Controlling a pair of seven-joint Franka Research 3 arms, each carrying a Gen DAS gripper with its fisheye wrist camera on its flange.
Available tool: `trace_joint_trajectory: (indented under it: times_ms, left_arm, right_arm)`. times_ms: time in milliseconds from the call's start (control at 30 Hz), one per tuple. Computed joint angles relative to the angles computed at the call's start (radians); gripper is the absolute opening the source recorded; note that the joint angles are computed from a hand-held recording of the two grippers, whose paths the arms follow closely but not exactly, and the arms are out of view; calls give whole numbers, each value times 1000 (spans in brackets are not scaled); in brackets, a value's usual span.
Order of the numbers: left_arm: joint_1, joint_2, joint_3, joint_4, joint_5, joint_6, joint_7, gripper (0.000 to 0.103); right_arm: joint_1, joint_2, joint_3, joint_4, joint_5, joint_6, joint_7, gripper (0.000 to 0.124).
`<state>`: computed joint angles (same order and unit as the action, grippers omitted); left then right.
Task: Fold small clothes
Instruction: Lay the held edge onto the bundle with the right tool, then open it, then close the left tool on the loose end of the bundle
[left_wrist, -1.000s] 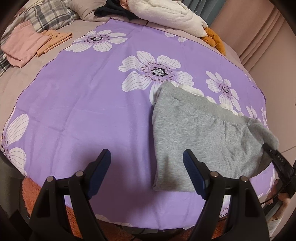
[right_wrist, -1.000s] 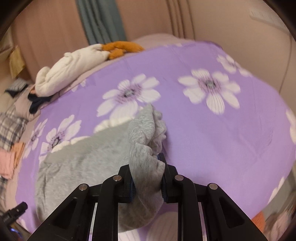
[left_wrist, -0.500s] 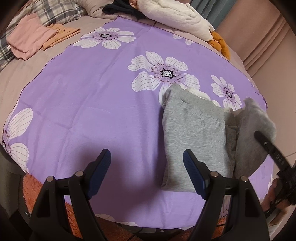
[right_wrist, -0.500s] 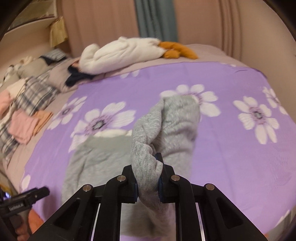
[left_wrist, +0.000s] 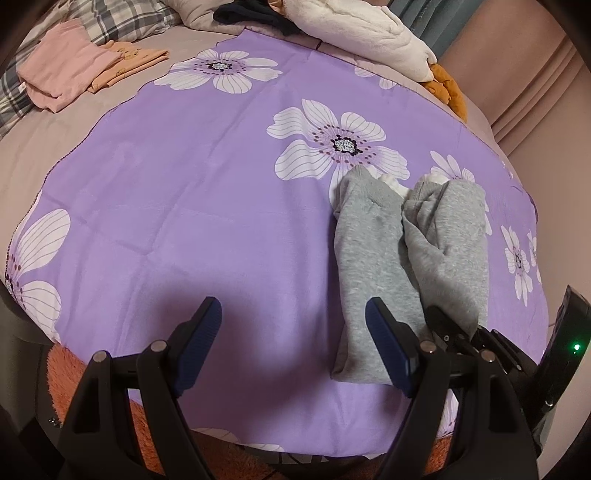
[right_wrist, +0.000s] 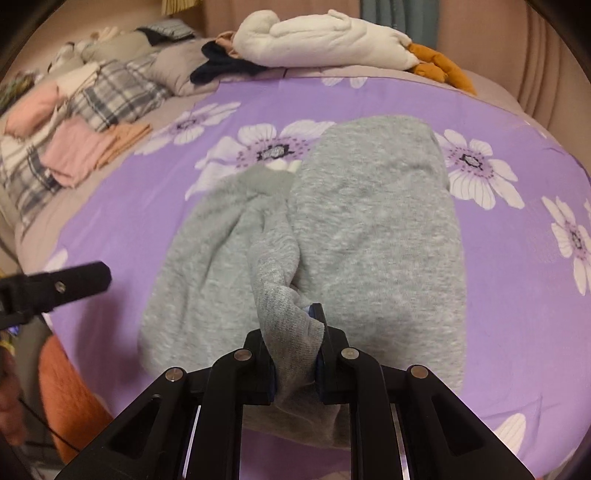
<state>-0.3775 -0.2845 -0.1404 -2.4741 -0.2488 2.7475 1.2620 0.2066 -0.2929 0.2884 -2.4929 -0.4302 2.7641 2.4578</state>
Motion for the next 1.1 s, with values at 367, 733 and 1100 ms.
trace_joint_trajectory:
  times_ms: [367,733,1100]
  left_arm:
    - [-11,-7,-5,1,-3,6,20,81]
    - [-96,24,38,57,-160,40,191,91]
    - [-138,244,29,294,-563,-118,619,93]
  right_arm:
    - [29,-62,-44,-56,178,70,-134,23]
    - [-11,-277,-17,-195,396,147,-249,62]
    - [-130,-381,39,-273,406,68,-109,63]
